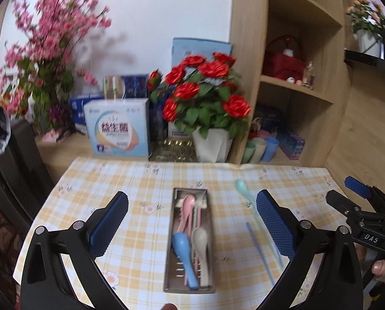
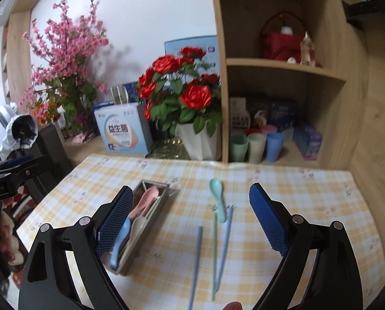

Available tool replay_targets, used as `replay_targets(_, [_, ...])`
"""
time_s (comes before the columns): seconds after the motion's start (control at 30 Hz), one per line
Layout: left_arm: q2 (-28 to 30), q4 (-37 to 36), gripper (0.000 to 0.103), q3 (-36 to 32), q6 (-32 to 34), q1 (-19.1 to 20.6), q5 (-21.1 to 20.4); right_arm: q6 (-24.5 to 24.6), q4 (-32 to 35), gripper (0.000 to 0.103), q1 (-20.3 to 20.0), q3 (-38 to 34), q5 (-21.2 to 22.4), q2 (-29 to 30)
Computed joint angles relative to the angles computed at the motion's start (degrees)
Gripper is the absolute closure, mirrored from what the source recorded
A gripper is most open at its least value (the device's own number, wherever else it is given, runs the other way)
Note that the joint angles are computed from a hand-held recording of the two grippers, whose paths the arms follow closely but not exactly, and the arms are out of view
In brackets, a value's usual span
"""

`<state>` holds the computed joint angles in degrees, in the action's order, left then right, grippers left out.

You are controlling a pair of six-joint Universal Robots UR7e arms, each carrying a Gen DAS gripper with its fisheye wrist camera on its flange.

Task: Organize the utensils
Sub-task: 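Move both open tools back over the loose blue chopsticks, then lower the left tool onto a blue chopstick and close on it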

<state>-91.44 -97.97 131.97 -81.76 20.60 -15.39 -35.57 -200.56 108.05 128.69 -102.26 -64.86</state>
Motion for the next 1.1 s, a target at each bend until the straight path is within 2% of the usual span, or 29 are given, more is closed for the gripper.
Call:
replay_targets(0.1, [3.4, 6.6, 0.006, -2.6, -6.9, -1.2, 1.5, -0.2, -0.2, 0.015, -1.2, 0.5, 1.1, -1.9])
replay_targets(0.13, [4.6, 6.8, 0.006, -3.1, -8.1, -1.5, 1.8, 0.0, 0.1, 0.015, -1.7, 0.6, 1.7, -2.5])
replay_targets(0.23, [8.0, 1.4, 0.006, -3.0, -7.3, -1.6, 2.5, 0.1, 1.3, 0.015, -3.6, 1.0, 3.6, -4.5])
replay_targets(0.37, [13.7, -12.8, 0.006, -2.3, 0.9, 0.5, 0.0, 0.6, 2.2, 0.015, -6.5, 1.0, 4.7, -5.8])
replay_targets(0.43, [16.0, -15.0, 0.006, -2.6, 2.0, 1.4, -1.6, 0.3, 1.9, 0.015, -7.9, 1.1, 4.5, -6.0])
replay_targets(0.53, [20.8, -28.0, 0.008, -1.8, 10.1, 4.0, -5.2, -0.4, 1.5, 0.015, -10.1, 1.4, 4.9, -6.2])
replay_targets(0.6, [23.5, -34.5, 0.019, -1.7, 13.9, 6.2, -8.1, -0.6, 1.5, 0.015, -11.6, 1.3, 5.1, -6.1])
replay_targets(0.63, [25.1, -36.8, 0.020, -2.2, 14.9, 7.8, -9.8, -0.6, 1.2, 0.015, -12.1, 1.3, 4.5, -5.7])
replay_targets(0.7, [27.4, -39.7, 0.036, -3.3, 14.8, 11.1, -13.6, -1.2, 0.5, 0.015, -13.1, 1.0, 3.7, -4.8])
replay_targets(0.8, [31.3, -47.4, 0.046, -4.1, 17.5, 15.2, -17.3, -1.8, -0.1, 0.015, -14.6, 0.8, 2.7, -4.0])
replay_targets(0.87, [35.0, -53.2, 0.047, -5.0, 21.9, 17.4, -17.5, -1.8, -0.6, 0.015, -15.9, 0.8, 2.7, -3.7])
replay_targets(0.93, [37.7, -56.9, 0.047, -5.9, 25.4, 18.9, -17.9, -1.9, -0.4, 0.015, -17.0, 0.3, 2.5, -3.3])
replay_targets(1.1, [41.2, -58.3, 0.047, -7.8, 28.6, 21.4, -20.0, -1.1, 0.3, 0.015, -19.6, -0.3, 3.3, -3.1])
